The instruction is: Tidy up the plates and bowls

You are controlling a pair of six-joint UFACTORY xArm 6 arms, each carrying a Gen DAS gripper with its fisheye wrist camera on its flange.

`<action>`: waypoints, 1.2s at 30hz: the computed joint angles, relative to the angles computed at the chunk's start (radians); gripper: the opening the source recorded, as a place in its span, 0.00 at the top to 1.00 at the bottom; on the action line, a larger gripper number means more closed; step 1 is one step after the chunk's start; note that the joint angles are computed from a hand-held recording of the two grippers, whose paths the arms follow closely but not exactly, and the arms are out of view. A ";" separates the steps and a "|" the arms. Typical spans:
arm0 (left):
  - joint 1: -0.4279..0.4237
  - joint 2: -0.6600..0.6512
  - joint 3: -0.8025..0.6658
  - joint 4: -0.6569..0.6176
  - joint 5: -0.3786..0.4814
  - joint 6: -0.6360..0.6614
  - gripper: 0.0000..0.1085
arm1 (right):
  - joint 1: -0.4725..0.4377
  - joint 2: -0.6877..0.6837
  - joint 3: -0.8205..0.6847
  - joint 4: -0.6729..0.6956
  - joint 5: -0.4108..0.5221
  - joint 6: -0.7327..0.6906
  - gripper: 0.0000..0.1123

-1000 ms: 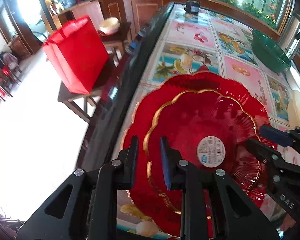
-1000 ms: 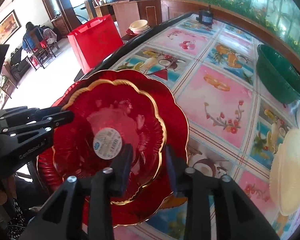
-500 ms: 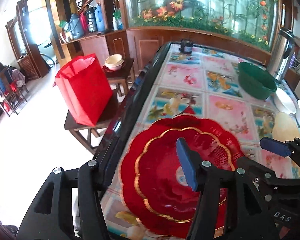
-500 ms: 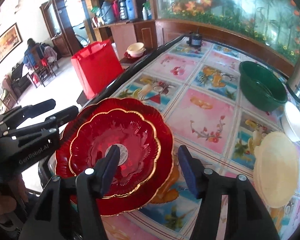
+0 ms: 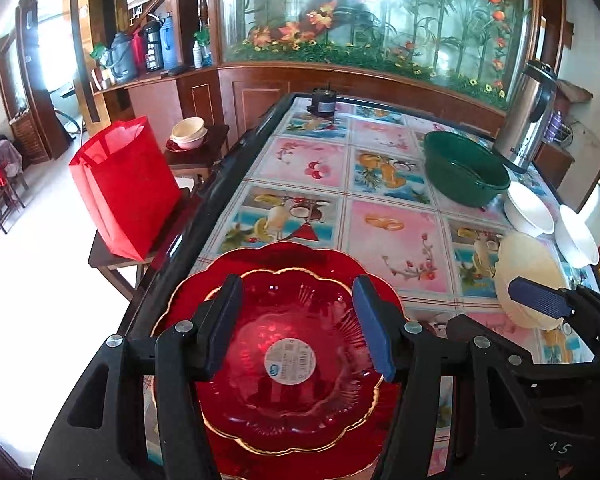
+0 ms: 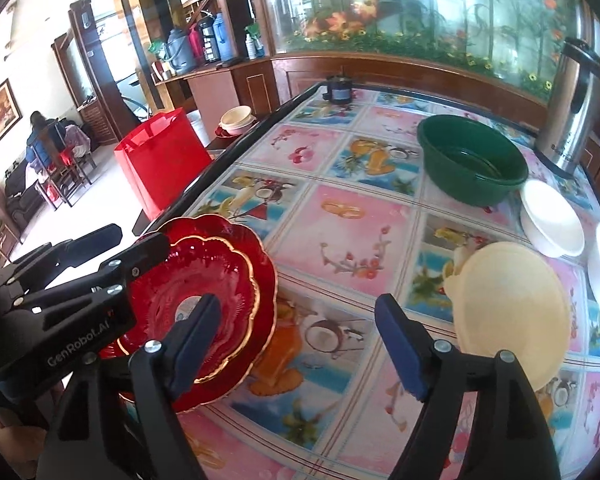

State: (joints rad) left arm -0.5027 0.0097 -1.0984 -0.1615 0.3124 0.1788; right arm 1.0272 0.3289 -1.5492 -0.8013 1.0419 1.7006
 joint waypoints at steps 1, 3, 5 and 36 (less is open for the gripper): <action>-0.004 0.003 -0.001 0.013 -0.001 -0.012 0.47 | 0.000 -0.007 0.008 0.000 0.002 0.004 0.29; -0.012 0.010 -0.008 0.022 0.002 -0.027 0.47 | 0.001 -0.019 0.024 -0.001 0.004 0.017 0.29; -0.020 0.013 -0.012 0.010 0.003 -0.026 0.47 | 0.000 -0.039 0.051 -0.001 -0.003 0.036 0.29; -0.153 0.208 -0.283 0.221 0.074 -0.208 0.47 | -0.072 -0.308 0.355 -0.019 -0.003 0.120 0.29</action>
